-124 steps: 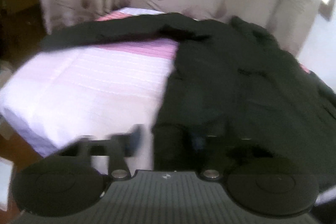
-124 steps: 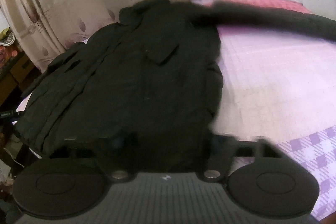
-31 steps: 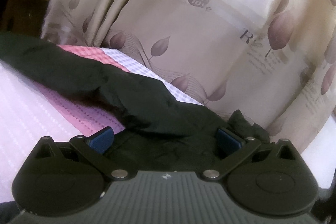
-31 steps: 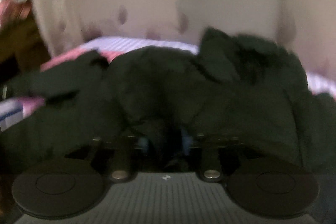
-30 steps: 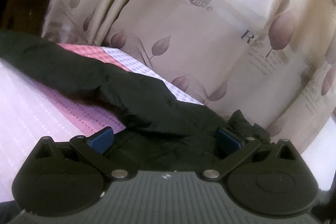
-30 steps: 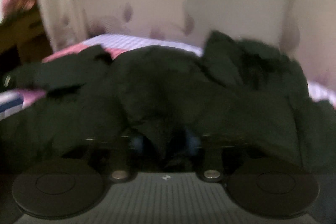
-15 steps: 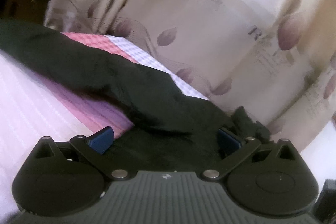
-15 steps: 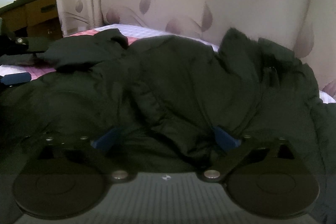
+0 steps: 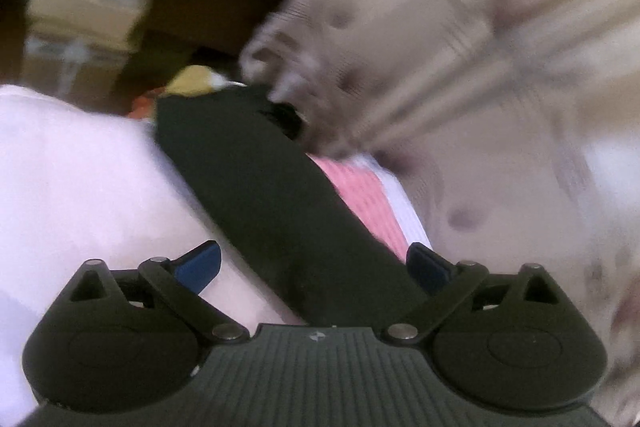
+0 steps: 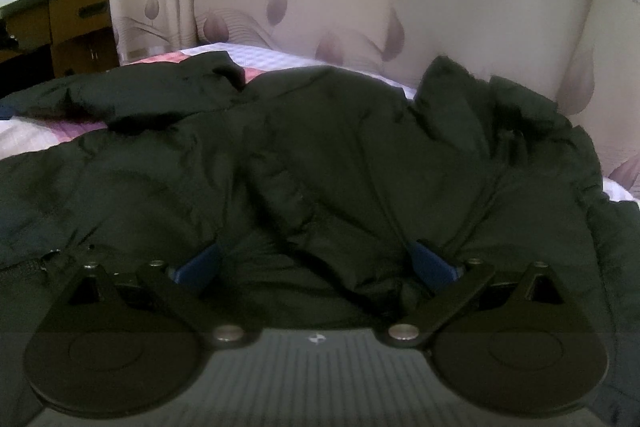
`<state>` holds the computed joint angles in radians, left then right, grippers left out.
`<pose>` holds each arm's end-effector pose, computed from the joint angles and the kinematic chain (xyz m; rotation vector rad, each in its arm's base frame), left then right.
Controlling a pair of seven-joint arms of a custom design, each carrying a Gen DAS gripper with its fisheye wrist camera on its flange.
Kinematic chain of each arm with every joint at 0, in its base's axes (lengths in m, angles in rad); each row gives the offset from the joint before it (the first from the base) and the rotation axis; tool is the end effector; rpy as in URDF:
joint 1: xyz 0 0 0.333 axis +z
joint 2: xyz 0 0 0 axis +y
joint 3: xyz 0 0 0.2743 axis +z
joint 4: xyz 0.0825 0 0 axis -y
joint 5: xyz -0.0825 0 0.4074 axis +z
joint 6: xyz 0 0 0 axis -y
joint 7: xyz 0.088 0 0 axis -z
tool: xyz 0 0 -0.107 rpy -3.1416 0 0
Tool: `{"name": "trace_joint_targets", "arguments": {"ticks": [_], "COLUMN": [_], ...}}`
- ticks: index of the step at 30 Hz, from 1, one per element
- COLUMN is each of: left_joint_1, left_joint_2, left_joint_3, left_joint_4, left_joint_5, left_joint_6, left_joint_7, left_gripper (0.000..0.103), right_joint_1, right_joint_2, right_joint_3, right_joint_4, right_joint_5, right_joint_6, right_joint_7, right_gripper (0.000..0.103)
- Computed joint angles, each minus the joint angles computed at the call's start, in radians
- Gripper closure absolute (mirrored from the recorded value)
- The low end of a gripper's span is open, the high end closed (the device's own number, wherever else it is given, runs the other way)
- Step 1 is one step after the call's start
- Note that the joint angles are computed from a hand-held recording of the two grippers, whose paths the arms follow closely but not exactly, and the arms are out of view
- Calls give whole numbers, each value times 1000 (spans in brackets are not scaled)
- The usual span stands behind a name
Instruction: Fold large clothes
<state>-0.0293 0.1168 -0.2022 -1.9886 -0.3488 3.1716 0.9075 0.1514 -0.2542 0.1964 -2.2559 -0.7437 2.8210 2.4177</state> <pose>0.6306 -0.1122 0.4806 -2.3909 0.9676 -1.5050 0.5033 0.2234 0.4989 -1.7806 1.5595 -0.8647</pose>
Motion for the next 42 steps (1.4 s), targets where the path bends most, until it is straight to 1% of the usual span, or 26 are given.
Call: {"name": "trace_joint_targets", "arguments": {"ticks": [1,3,4,7,8,10,11,12,13,15,16,19,22,26,27,28,29,30,31,32,33,36,38,39,40,42], "left_joint_1": [44,164,187,175,159,151,138,117,106,95,89,30,-113,-238,-238,-207,-156,-99,-59,-19,27,143,195,195,172,71], "left_joint_2": [9,37,45,80,86,101,110,123,137,154,160,165,152,134,129,124,120,121,123,129,140,209,287,339,390,470], "left_joint_3": [-34,-159,-180,-146,-125,-121,-108,-81,-68,-51,-44,24,184,294,293,258,188,101,13,-74,-161,-423,-598,-666,-706,-712], "left_joint_4": [13,54,70,132,145,162,168,179,191,203,203,192,192,227,237,254,271,291,312,333,356,449,513,554,598,687], "left_joint_5": [-65,-326,-382,-397,-392,-419,-405,-364,-335,-293,-275,-146,46,212,320,445,500,485,402,343,335,398,431,452,472,507], "left_joint_6": [-17,-11,-19,-74,-80,-68,-67,-80,-90,-103,-95,-43,-16,37,50,67,82,89,101,112,119,110,86,63,38,-17], "left_joint_7": [34,250,312,360,352,374,366,338,322,287,269,175,10,-91,-164,-243,-256,-203,-83,11,60,170,273,324,376,465], "left_gripper": [7,12,12,12,12,16,25,40,48,80,85,89,90,92,92,92,92,92,92,92,92,92,92,92,92,91], "right_joint_1": [-2,-3,-2,-3,-4,-8,-9,-9,-8,-6,-5,-3,2,-27,-47,-74,-94,-109,-110,-104,-93,-57,-40,-39,-41,-51], "right_joint_2": [0,2,2,1,1,1,1,1,2,2,3,3,3,-9,-16,-27,-39,-58,-76,-101,-129,-225,-304,-340,-382,-463], "right_joint_3": [2,2,1,3,4,8,9,8,8,5,4,3,-7,8,28,54,74,97,107,110,105,79,59,48,45,49], "right_joint_4": [0,2,1,1,2,3,4,3,3,3,4,4,-1,-14,-15,-15,-17,-21,-27,-41,-62,-136,-193,-218,-246,-294], "right_joint_5": [-5,-11,-11,-20,-26,-42,-50,-55,-59,-61,-61,-64,-42,-67,-109,-173,-235,-301,-336,-356,-364,-323,-267,-237,-217,-180], "right_joint_6": [-1,-1,0,-2,-3,-4,-6,-6,-6,-6,-6,-7,9,38,32,17,0,-35,-70,-94,-107,-128,-136,-136,-139,-176], "right_joint_7": [3,8,8,12,15,28,33,36,38,40,40,42,35,93,145,222,300,389,451,502,539,543,499,469,449,405], "right_gripper": [0,0,0,0,0,0,0,0,0,0,0,0,0,0,0,0,0,0,0,0,0,0,0,0,0,0]}}
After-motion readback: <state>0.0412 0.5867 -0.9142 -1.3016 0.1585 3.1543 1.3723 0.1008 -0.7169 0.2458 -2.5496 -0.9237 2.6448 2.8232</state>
